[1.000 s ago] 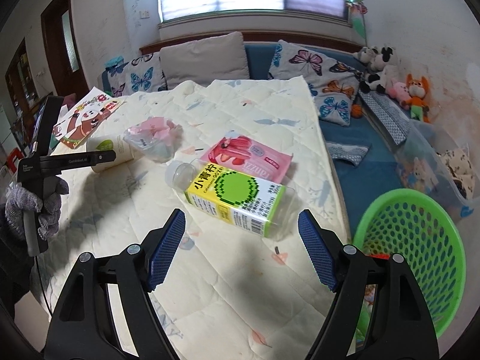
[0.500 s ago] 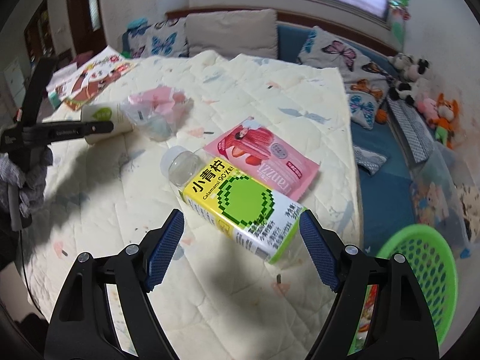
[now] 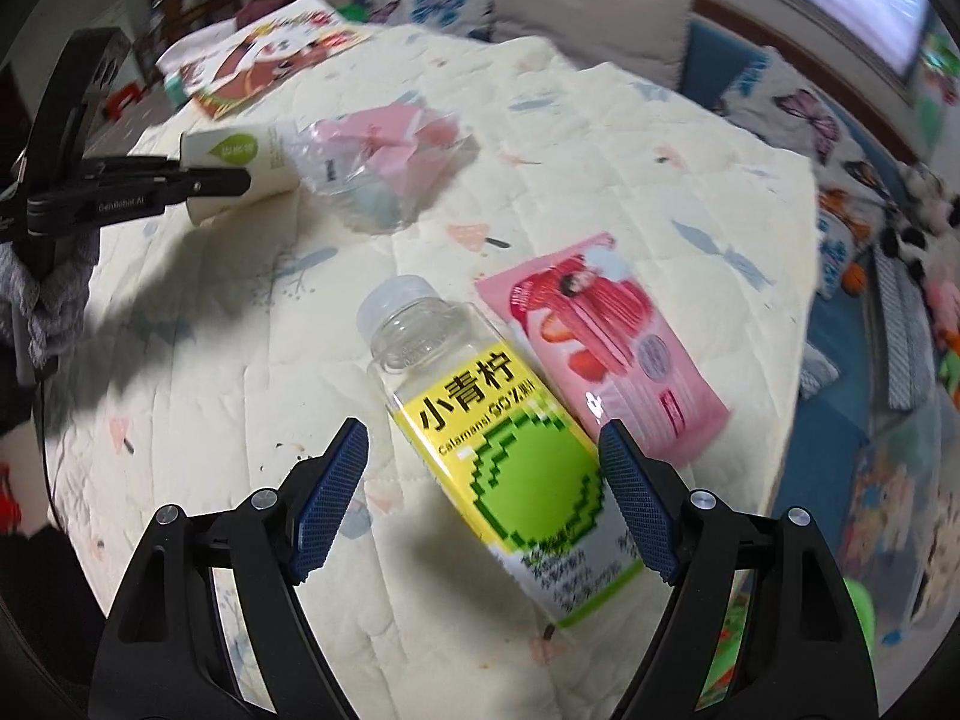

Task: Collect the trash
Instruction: 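Grasp the yellow Calamansi juice bottle with the right gripper while the left holds the paper cup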

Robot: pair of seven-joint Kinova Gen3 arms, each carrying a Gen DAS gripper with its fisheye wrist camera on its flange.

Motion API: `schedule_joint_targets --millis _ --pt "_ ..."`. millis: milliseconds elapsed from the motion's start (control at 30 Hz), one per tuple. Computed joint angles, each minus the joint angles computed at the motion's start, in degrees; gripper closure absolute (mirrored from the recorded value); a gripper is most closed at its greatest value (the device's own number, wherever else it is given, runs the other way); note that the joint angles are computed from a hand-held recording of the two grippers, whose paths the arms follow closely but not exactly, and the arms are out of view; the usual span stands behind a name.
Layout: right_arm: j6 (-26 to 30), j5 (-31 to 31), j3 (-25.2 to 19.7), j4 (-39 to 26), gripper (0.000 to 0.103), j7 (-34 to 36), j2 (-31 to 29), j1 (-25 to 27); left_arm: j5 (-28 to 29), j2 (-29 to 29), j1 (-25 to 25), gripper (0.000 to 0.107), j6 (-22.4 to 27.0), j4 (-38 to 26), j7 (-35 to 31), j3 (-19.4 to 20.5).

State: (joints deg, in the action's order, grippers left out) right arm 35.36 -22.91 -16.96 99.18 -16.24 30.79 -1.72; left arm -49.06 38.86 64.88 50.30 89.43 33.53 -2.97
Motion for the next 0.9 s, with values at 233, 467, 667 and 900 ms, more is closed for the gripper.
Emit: schedule_joint_targets --millis 233,467,667,900 --pt "7.76 6.85 2.76 -6.62 0.025 -1.16 2.83 -4.29 -1.21 -1.21 1.66 0.103 1.4 1.34 2.62 0.04" --pt "12.3 10.12 4.55 -11.7 0.027 -0.54 6.03 -7.0 -2.44 -1.54 1.6 0.103 2.68 1.45 3.35 1.26" --pt "17.19 12.57 5.14 -15.54 0.033 -0.62 8.91 -8.33 -3.01 -1.8 1.67 0.103 2.91 2.1 4.98 1.66" --pt "18.07 11.28 4.86 -16.1 0.038 -0.99 9.56 -7.65 -3.7 -1.68 1.86 0.103 3.89 1.51 4.5 2.25"
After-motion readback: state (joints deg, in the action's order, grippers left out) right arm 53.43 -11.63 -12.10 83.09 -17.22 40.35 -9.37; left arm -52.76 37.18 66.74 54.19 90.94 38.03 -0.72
